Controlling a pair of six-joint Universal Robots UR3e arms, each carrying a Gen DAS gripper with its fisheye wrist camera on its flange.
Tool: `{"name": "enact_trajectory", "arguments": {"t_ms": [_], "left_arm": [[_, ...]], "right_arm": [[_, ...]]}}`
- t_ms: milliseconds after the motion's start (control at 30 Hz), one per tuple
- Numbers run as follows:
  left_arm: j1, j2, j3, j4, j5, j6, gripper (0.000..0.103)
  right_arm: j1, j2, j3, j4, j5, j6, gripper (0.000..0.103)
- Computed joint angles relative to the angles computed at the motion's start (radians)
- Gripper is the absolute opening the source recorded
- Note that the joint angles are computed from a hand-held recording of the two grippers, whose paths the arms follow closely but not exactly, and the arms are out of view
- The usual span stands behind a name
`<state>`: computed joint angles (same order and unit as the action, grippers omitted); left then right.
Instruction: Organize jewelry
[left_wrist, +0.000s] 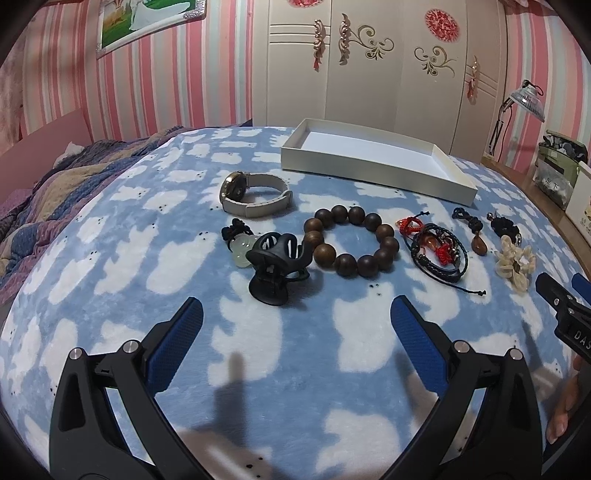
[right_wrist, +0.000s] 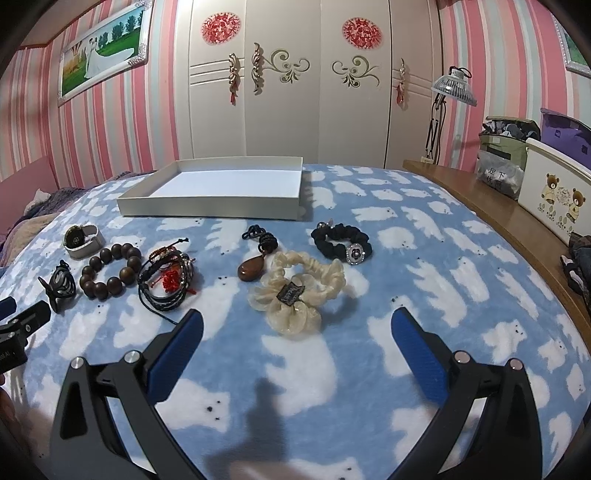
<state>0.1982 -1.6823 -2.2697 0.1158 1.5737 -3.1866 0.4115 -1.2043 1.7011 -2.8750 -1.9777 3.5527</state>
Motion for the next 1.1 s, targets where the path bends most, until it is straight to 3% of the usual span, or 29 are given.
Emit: {"name": "enact_trajectory", "arguments": {"t_ms": [600,733,833,1000,1100], "left_arm": [[0.031,0.012,0.015,-0.083,-0.051,0.004,0.1],[0.041,0.049,0.039,-0.173,-0.063,0.032,0.1],[0.05,0.081,0.089,-0.273,-0.052,0.06,0.1],[0.126,0.128,0.21,-0.473,-0.129,0.088,0.1],[0.134,0.088,0.314,-0.573,-0.11,0.095,0.1]], "right_arm": [[-0.054,-0.002,-0.02,0.098,0.096,0.037,0.101],[-0.075,-0.037,0.012,0.076,0.168,0.032,0.101],[-0.095,-0.053,-0.028,0.138,0.225,0.034,0.101],[-0.115,-0.012,-0.198,0.296,0.275,0.034,0.101],[-0.111,0.04,-0.306,0.37,0.266,0.022,0.101]]}}
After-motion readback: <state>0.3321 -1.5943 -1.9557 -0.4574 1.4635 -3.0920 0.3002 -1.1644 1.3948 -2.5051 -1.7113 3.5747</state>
